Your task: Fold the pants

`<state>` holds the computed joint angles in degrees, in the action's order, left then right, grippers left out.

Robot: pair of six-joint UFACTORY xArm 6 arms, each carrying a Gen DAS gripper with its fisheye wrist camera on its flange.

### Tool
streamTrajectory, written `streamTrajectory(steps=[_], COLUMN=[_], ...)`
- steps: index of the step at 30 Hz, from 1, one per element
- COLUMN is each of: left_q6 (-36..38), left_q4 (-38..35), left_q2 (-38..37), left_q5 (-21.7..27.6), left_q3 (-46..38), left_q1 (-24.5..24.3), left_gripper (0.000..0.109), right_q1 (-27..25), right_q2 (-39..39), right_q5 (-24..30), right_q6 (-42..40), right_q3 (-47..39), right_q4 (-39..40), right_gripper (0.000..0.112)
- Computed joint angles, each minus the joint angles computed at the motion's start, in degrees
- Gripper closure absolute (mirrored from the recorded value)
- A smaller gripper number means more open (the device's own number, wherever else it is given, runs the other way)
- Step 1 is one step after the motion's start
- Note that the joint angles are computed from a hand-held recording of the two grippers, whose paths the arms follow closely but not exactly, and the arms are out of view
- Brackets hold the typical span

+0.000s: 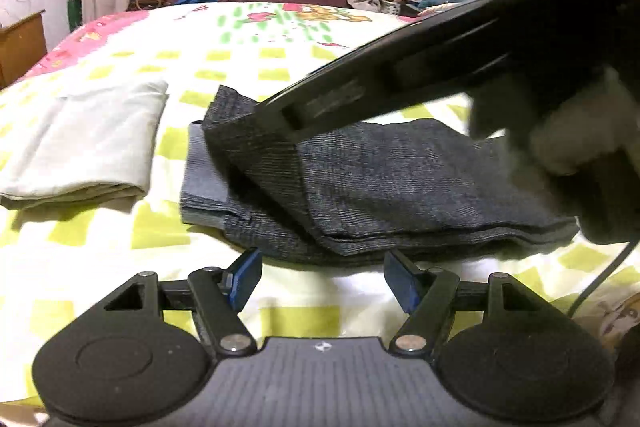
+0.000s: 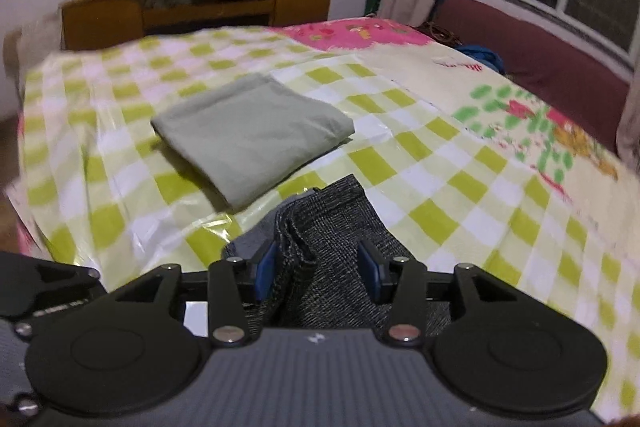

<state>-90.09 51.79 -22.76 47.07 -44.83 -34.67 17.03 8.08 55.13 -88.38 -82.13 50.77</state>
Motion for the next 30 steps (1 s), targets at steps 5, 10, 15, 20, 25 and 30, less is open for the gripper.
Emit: streamTrajectory(steps=[5,10,15,20,25,30], left_q6=[-1.2,-7.3,0.9,7.5,13.6,17.3], left_q4=[0.0,7.3,7.3,8.3,6.0,-2.0], left_q2=[-0.4,-2.0,5.2,13.6,19.2,22.7], left_q5=[4.8,9.6,9.2,3.9,1.9,-0.6], left_q3=[-0.5,-1.4,-7.4,-12.8,-16.8,-18.2], left_q1=[-1.9,-5.5,-3.0,1.2,3.6,7.0], left_gripper=[0.028,0.026,0.021,0.021,0.021,0.020], right_q1=[-5.0,-10.4,-15.3,-19.3,-22.2,-25.1], right_q2=[1.3,4.9,10.4,19.0,29.2,37.2], right_q5=[3.7,3.5,0.4,-3.1,1.3,12.6], right_q6=[5.9,11.7,19.6,27.8,37.4,43.8], right_q3=[-2.6,-6.4,-11.3,-19.8,-32.2,-43.5], right_q4=[1.9,1.8,1.0,-3.7,-6.9,-5.8], right_gripper=[0.060,0.060,0.060,0.059,0.058,0.057])
